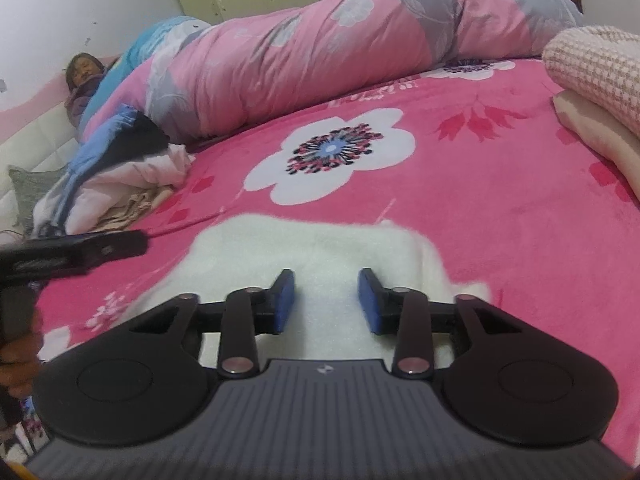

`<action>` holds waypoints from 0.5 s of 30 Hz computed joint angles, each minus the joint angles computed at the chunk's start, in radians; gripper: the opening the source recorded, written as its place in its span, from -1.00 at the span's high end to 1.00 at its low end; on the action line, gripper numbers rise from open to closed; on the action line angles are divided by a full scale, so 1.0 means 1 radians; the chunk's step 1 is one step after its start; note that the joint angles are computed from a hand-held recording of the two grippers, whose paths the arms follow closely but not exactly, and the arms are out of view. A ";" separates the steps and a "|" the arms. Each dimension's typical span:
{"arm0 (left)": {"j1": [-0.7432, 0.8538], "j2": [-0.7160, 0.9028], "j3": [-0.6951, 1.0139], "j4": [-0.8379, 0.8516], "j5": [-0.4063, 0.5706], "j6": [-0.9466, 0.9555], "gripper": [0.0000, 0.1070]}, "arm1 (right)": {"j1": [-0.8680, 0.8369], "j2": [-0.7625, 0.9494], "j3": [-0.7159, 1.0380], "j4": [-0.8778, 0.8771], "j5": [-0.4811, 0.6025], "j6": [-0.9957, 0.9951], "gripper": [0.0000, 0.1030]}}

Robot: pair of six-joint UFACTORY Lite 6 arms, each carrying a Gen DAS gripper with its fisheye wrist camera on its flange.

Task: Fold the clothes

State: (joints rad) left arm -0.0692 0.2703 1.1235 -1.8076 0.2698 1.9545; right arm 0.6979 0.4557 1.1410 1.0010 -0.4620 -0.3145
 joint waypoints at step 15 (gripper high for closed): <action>0.123 -0.350 -0.339 0.358 0.120 -0.363 -0.92 | 0.309 -0.220 -0.019 0.752 -0.310 -0.675 -0.97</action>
